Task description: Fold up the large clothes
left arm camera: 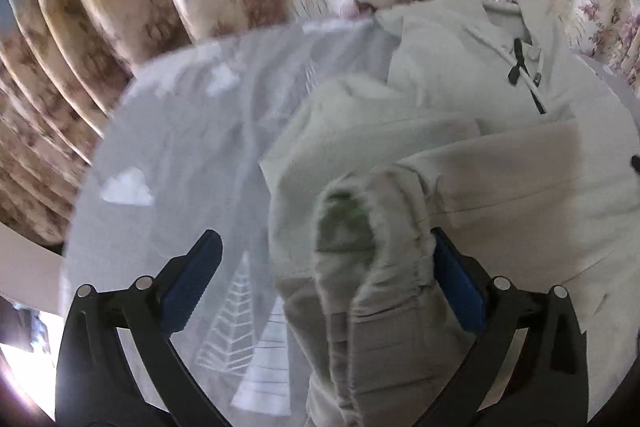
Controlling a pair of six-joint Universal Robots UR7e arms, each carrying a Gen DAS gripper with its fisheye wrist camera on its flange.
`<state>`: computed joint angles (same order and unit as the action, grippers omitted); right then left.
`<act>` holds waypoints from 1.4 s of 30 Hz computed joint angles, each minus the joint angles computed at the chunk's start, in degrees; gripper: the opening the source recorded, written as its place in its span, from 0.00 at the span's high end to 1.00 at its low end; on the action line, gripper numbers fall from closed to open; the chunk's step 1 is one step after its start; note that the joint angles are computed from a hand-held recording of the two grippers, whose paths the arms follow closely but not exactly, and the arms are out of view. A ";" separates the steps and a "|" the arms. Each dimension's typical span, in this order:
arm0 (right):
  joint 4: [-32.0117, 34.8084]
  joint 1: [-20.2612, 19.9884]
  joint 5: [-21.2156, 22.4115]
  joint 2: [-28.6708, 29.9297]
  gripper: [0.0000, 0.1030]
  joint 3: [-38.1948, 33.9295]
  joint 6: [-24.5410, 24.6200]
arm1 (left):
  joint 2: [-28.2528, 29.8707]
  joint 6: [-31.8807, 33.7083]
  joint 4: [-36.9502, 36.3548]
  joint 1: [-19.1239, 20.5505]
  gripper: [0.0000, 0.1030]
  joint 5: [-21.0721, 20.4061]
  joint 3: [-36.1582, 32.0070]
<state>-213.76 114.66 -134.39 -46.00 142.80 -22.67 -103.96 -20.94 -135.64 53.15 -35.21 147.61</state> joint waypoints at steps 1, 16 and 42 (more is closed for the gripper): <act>3.22 -0.08 1.68 -2.44 0.55 0.31 1.74 | -0.67 0.21 0.36 0.24 0.03 -1.05 -0.37; 27.98 -1.56 8.00 -5.63 0.54 -22.37 3.08 | 21.79 20.20 -15.17 4.43 0.12 -6.90 -21.52; 16.96 0.34 24.05 -6.41 0.96 -16.90 -7.73 | 19.96 23.80 -18.21 0.62 0.99 -11.39 -19.98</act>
